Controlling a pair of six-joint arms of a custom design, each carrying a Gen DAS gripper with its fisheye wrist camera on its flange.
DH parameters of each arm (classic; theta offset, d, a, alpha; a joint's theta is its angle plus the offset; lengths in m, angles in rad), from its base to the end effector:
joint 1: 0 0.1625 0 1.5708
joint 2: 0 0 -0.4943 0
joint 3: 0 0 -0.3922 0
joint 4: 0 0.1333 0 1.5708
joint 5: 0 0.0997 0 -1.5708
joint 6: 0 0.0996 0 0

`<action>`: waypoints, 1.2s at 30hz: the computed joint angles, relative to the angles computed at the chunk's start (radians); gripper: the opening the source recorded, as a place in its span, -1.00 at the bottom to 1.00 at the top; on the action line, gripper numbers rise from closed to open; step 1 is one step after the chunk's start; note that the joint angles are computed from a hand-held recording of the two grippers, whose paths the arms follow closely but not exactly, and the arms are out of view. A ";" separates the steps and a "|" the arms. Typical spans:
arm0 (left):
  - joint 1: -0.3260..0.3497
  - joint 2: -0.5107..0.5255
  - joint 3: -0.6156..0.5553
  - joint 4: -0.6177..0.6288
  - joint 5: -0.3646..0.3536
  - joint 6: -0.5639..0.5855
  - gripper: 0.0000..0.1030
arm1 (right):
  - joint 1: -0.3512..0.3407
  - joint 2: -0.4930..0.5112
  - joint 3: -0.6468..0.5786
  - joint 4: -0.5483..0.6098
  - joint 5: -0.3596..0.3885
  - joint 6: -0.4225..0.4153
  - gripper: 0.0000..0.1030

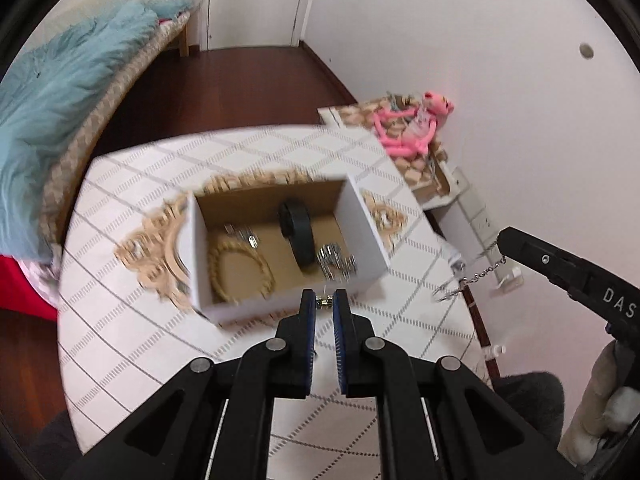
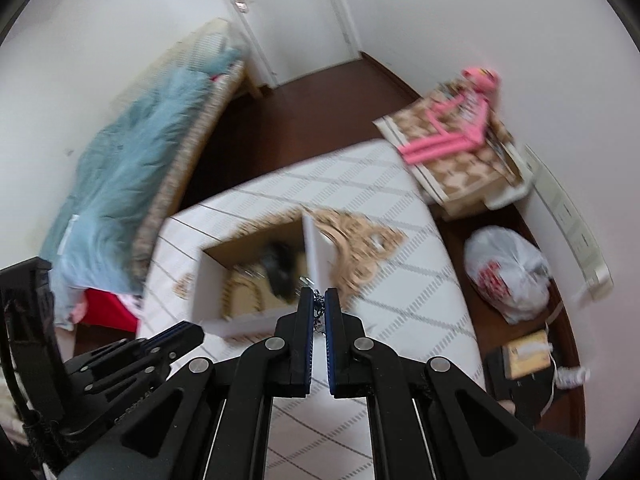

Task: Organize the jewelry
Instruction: 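Carry both items over the cardboard box and lower them inside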

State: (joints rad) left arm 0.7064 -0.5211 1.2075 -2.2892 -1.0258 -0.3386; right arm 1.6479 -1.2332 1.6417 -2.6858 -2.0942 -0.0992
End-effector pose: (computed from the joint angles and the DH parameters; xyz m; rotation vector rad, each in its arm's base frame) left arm -0.5147 -0.6823 0.0781 0.6831 2.5843 -0.4580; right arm 0.1338 -0.6471 0.4722 -0.0256 -2.4841 0.9042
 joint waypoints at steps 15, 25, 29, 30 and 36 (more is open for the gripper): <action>0.123 0.154 -0.374 0.301 -0.059 -0.019 -0.88 | 0.004 0.276 -0.378 0.262 -0.047 -0.082 -0.90; 0.157 0.217 -0.519 0.466 -0.056 -0.122 -0.82 | -0.026 0.364 -0.514 0.386 -0.060 -0.058 -0.90; 0.154 0.223 -0.544 0.506 -0.014 -0.146 -0.56 | -0.021 0.356 -0.515 0.380 -0.036 -0.052 -0.90; 0.153 0.224 -0.550 0.516 -0.001 -0.153 -0.34 | -0.017 0.351 -0.511 0.370 -0.028 -0.056 -0.90; 0.145 0.201 -0.514 0.475 0.061 -0.159 0.66 | 0.007 0.344 -0.510 0.341 -0.038 -0.075 -0.90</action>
